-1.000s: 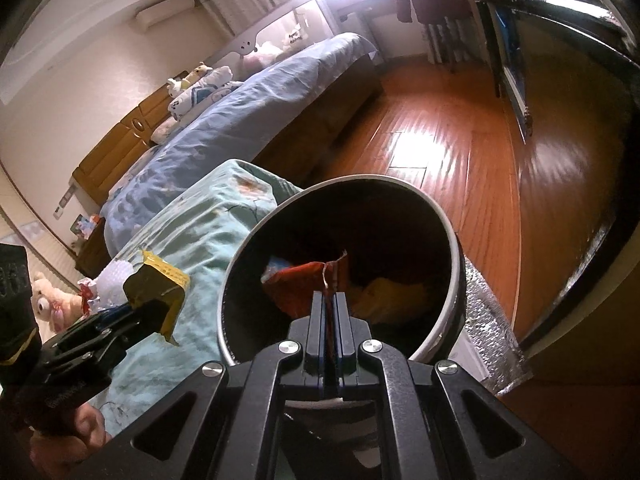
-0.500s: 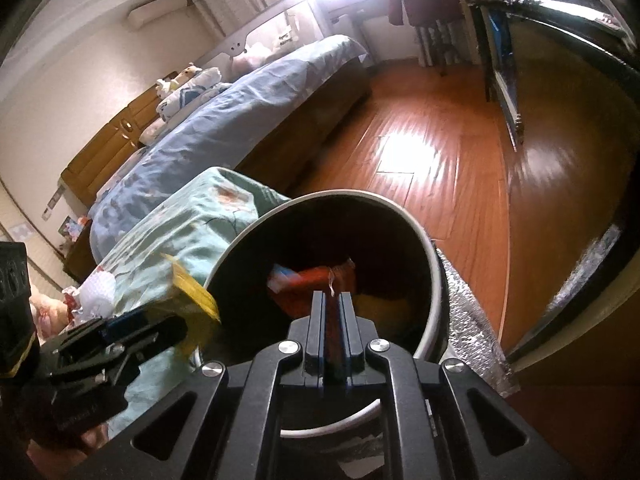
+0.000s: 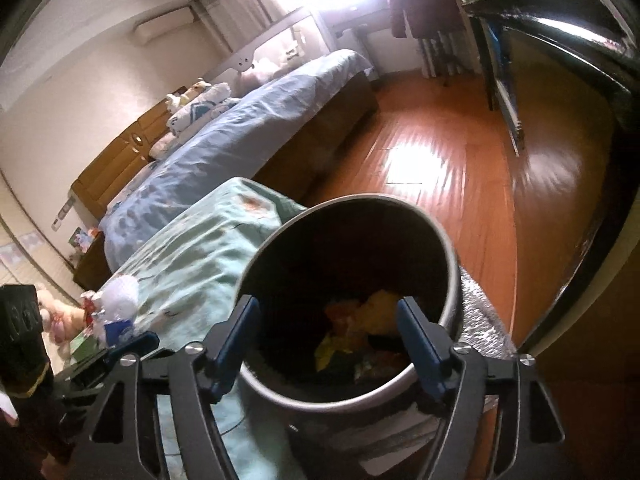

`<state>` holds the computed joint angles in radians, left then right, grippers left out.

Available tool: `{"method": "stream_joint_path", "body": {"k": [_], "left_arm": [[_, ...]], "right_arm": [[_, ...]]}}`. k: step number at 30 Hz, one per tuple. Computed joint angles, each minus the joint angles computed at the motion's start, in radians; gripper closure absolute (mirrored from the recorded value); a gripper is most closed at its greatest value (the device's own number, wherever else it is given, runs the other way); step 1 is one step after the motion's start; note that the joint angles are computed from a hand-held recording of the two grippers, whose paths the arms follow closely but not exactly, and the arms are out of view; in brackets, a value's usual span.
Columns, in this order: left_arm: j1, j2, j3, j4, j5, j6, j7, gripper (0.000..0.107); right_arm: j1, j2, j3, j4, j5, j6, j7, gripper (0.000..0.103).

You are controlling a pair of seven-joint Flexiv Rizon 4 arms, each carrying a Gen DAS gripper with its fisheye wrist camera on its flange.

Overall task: Collect trash
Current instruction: 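Grasp white foam block with left tool while right tool grasps clear plastic bag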

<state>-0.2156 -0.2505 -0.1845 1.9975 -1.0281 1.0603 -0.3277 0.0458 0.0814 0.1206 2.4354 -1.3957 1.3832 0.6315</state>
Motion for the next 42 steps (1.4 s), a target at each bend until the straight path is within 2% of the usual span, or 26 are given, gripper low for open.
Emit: {"method": "stream_joint_path", "body": {"k": [7, 10, 15, 20, 24, 26, 31, 38, 42], "left_arm": [[0.015, 0.082, 0.037, 0.094, -0.151, 0.030, 0.106, 0.037], [-0.007, 0.118, 0.054, 0.144, -0.255, 0.120, 0.198, 0.031], [-0.002, 0.138, 0.096, 0.180, -0.236, 0.180, 0.202, 0.031], [0.014, 0.167, 0.116, 0.207, -0.306, 0.235, 0.228, 0.031], [0.034, 0.174, 0.137, 0.209, -0.313, 0.258, 0.196, 0.026], [0.052, 0.172, 0.152, 0.212, -0.287, 0.267, 0.145, 0.026], [0.107, 0.150, 0.165, 0.196, -0.228, 0.253, 0.059, 0.025], [0.144, 0.137, 0.162, 0.186, -0.214, 0.292, 0.019, 0.025], [0.159, 0.099, 0.150, 0.157, -0.178, 0.318, -0.023, 0.026]], "right_arm": [[0.043, -0.032, 0.017, -0.047, -0.017, 0.001, 0.025, 0.023], [0.065, -0.057, 0.017, -0.075, -0.033, 0.010, 0.040, 0.023], [0.106, -0.118, 0.013, -0.132, -0.068, 0.038, 0.065, 0.023], [0.154, -0.190, 0.006, -0.199, -0.087, 0.075, 0.059, 0.023], [0.195, -0.254, -0.001, -0.258, -0.096, 0.105, 0.050, 0.023], [0.214, -0.286, -0.006, -0.286, -0.090, 0.122, 0.037, 0.023], [0.275, -0.345, -0.024, -0.342, -0.024, 0.142, -0.036, 0.022], [0.354, -0.405, -0.067, -0.402, 0.076, 0.159, -0.121, 0.022], [0.396, -0.428, -0.089, -0.423, 0.158, 0.159, -0.191, 0.022]]}}
